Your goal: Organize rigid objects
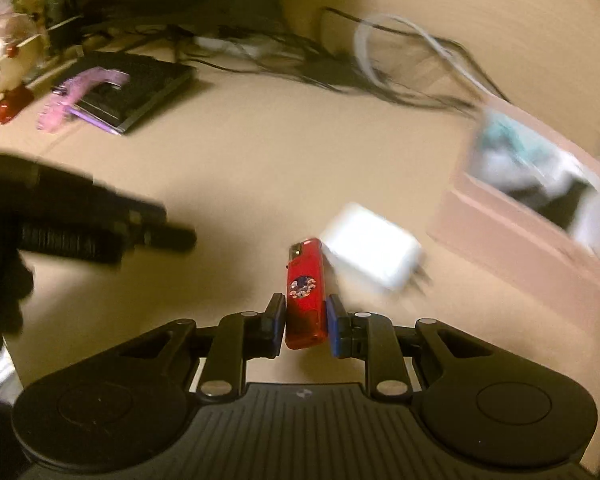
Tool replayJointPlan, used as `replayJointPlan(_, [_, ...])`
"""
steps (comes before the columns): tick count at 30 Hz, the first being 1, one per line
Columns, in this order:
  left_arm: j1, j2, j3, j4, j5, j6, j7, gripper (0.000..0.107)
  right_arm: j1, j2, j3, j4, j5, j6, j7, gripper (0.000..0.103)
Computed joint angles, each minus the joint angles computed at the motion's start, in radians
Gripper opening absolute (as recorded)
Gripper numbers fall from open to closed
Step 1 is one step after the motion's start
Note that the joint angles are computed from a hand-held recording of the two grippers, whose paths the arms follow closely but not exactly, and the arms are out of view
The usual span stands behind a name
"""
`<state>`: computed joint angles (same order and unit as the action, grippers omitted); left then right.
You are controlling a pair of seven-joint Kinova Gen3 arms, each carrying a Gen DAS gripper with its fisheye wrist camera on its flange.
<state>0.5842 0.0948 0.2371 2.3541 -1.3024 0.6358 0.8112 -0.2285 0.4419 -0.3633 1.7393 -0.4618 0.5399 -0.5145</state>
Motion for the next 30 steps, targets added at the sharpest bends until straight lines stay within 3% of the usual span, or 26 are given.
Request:
replayJointPlan(8, [-0.053,0.058,-0.053,-0.065,-0.157,-0.163,-0.072,0.047,0.068,-0.049,0.059,0.116,0.013,-0.2,-0.124,0.02])
replayJointPlan(12, [-0.074,0.102,-0.069,-0.125,-0.127,-0.21,-0.151,0.047,0.113,-0.046,0.042,0.161,0.038,-0.318,-0.174,0.022])
replayJointPlan(13, [-0.07,0.111,-0.075,-0.141,-0.116,-0.211,-0.169,0.047,0.111,-0.044,0.047,0.169,0.045,-0.346,-0.198,0.025])
replayJointPlan(15, [-0.054,0.136,-0.093,-0.172,-0.112,-0.207,-0.181,0.047,0.105,-0.037,0.065,0.175,0.057,-0.378,-0.249,0.06])
replayJointPlan(17, [-0.041,0.16,-0.108,-0.203,-0.096,-0.197,-0.205,0.047,0.134,-0.028,0.049,0.185,0.06,-0.412,-0.283,0.073])
replayJointPlan(24, [0.006,0.216,-0.152,-0.284,-0.014,-0.146,-0.36,0.047,0.329,0.032,-0.132,0.204,0.083,-0.483,-0.348,0.089])
replayJointPlan(27, [0.034,0.235,-0.167,-0.309,0.02,-0.11,-0.428,0.047,0.345,0.044,-0.163,0.25,0.105,-0.586,-0.396,0.1])
replayJointPlan(30, [0.066,0.253,-0.177,-0.327,0.041,-0.058,-0.471,0.047,0.341,0.047,-0.16,0.247,0.142,-0.587,-0.429,0.103])
